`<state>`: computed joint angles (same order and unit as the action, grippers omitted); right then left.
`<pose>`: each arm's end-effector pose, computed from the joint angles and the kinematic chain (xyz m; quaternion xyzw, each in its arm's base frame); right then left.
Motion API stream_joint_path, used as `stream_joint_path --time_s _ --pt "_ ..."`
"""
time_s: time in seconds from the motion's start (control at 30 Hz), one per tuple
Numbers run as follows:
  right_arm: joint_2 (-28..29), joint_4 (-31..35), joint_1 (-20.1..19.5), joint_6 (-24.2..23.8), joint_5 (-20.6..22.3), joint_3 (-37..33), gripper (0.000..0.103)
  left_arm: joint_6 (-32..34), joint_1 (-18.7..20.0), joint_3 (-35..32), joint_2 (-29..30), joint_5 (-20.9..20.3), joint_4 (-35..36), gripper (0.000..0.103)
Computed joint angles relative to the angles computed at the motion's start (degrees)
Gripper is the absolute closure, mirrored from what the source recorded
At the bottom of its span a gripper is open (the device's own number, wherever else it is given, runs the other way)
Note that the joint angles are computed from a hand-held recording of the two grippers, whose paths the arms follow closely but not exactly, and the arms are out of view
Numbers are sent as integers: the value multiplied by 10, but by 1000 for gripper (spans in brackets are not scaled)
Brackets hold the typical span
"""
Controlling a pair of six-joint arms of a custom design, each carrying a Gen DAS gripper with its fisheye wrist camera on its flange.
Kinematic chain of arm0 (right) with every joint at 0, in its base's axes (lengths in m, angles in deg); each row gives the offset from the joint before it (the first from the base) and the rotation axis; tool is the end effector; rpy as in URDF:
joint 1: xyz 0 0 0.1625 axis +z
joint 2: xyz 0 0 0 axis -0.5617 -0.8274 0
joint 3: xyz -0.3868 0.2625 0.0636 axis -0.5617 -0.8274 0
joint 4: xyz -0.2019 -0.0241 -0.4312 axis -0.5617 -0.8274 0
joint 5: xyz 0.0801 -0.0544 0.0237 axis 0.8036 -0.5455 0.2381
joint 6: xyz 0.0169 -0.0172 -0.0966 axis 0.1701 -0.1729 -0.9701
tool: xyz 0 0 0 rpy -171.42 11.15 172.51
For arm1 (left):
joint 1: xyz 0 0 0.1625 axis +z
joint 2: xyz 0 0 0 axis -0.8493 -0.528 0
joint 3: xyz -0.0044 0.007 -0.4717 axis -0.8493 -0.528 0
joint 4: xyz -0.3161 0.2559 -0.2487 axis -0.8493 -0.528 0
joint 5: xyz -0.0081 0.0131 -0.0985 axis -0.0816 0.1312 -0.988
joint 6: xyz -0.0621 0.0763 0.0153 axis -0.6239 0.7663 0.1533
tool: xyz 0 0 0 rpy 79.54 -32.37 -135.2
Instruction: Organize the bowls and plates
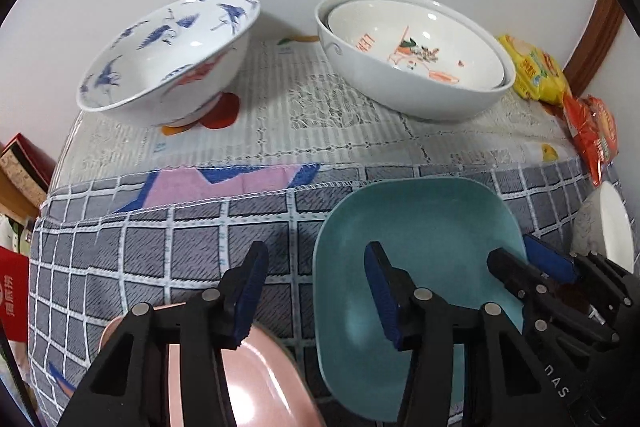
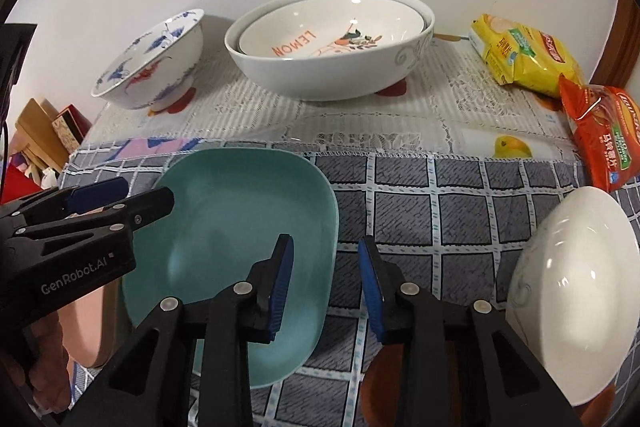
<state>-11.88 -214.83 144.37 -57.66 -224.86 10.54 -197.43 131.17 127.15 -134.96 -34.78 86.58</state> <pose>0.3068 -0.6603 -0.1306 0.0318 -0.9005 0.2632 0.3448 -0.0055 -0.7033 0.2037 0.2047 0.8984 -0.1645 0.3520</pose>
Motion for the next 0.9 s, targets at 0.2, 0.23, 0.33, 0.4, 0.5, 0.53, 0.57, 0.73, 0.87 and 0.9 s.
stream_joint_path --time_s 0.2,0.23,0.33,0.4,0.5,0.53,0.57,0.73,0.87,0.9 --pt "1 25 -6 16 16 -7 88 -26 7 -24 26 2 38 89" --pt "2 27 -7 16 19 -8 91 -24 7 -20 23 2 32 90" --pt "4 22 -5 19 18 -9 93 -17 2 -9 13 0 17 91" --pt "0 15 -3 17 22 -4 93 -16 -1 1 0 3 10 91" --pt "-10 -4 6 14 24 9 94 -20 -9 21 -26 11 1 91" --pt "-13 -10 10 12 22 12 94 -21 -13 30 -36 13 -3 91" --pt "-16 -16 16 11 19 15 94 -20 -16 37 -44 14 -7 91" --pt "-30 -43 40 14 7 36 94 -17 -32 78 -92 22 -21 91" --pt "-41 -54 55 31 3 54 95 -19 -40 101 -121 26 -25 92" --pt "-43 -55 59 33 2 57 95 -18 -41 106 -126 26 -27 92"
